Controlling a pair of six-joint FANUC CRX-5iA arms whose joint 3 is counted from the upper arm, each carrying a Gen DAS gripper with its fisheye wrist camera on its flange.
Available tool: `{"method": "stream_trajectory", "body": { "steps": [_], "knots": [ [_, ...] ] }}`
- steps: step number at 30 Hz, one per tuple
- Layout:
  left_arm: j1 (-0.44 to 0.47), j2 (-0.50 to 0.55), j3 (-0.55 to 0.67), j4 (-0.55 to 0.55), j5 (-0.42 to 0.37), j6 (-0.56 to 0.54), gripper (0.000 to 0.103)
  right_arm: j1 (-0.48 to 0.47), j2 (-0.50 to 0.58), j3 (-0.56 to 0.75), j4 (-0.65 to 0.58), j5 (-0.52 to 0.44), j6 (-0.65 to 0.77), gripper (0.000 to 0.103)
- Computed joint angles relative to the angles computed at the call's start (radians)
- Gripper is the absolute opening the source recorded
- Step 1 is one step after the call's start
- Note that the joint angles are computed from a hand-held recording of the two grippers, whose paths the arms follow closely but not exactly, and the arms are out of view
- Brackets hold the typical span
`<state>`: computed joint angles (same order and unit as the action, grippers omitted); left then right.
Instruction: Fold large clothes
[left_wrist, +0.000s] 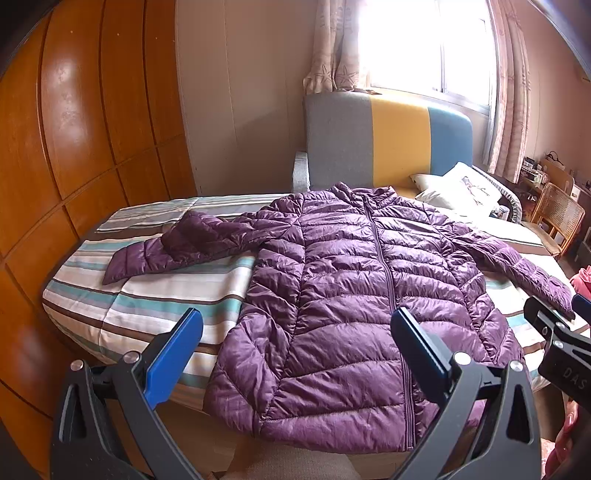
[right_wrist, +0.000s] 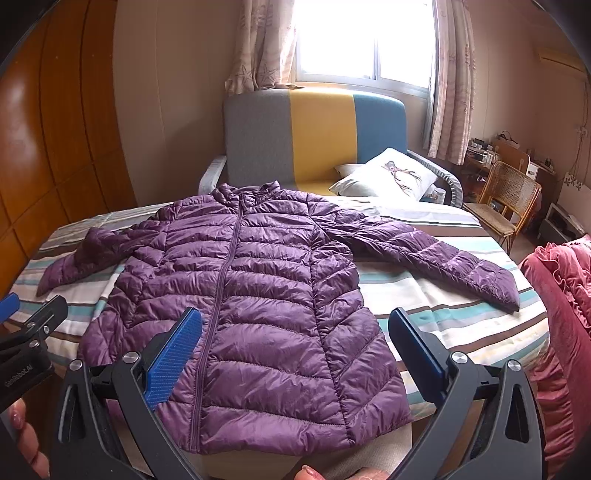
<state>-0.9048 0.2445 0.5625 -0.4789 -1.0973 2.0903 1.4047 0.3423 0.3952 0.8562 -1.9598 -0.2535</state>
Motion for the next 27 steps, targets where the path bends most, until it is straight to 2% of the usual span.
{"method": "stream_trajectory", "body": {
  "steps": [27],
  "knots": [
    [-0.008,-0.002,-0.011,-0.004,0.003,0.005,0.101,0.001,-0.006,-0.016,-0.003,0.014,-0.012,0.1]
  ]
}}
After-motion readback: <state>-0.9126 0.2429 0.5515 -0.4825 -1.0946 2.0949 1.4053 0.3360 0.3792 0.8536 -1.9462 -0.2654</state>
